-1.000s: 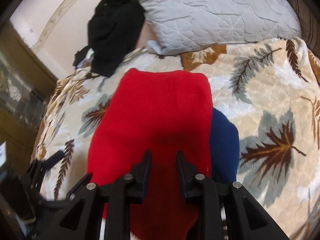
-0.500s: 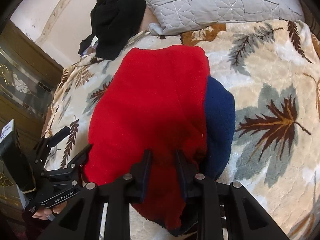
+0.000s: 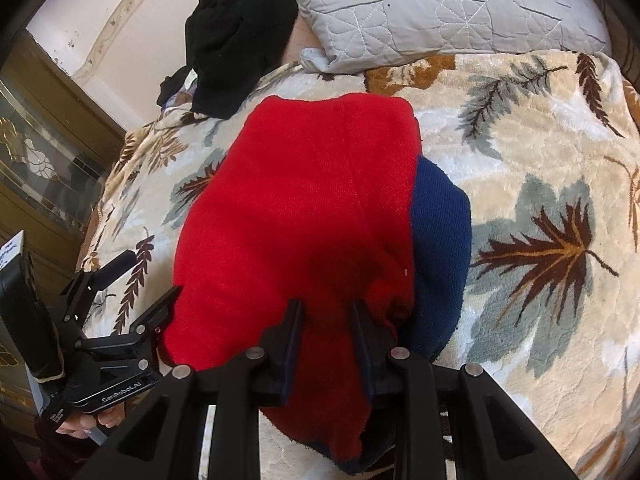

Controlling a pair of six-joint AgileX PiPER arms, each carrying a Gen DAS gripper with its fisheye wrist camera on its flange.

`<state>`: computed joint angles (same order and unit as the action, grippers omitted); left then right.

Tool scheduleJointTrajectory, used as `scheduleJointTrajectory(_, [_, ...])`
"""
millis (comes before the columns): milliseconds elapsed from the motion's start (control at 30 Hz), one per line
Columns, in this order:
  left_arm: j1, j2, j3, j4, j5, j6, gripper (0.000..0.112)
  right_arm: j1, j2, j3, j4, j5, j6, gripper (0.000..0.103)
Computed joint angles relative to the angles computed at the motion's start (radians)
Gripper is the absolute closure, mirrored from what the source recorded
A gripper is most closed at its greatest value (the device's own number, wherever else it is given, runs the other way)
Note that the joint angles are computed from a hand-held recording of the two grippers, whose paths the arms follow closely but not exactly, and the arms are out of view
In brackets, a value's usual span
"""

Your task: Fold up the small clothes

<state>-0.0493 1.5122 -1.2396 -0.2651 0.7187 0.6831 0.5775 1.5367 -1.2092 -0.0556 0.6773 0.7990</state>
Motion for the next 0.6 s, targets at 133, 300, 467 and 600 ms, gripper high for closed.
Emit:
scheduleJointTrajectory(133, [0.004,0.002,0.0,-0.008,0.001,0.004,0.022,-0.002,0.003,-0.003,0.004,-0.002,-0.004,0.074])
scheduleJointTrajectory(300, [0.008,0.006,-0.002,-0.011,0.003,-0.004,0.02,-0.001,0.003,-0.003,0.0,-0.002,0.0,0.074])
scheduleJointTrajectory(467, [0.006,0.006,-0.004,-0.005,0.002,-0.005,0.02,-0.001,0.005,-0.003,0.001,-0.004,0.001,0.074])
scheduleJointTrajectory(600, [0.006,0.008,-0.006,-0.006,0.006,-0.003,0.02,0.0,0.011,-0.009,-0.008,-0.001,0.007,0.074])
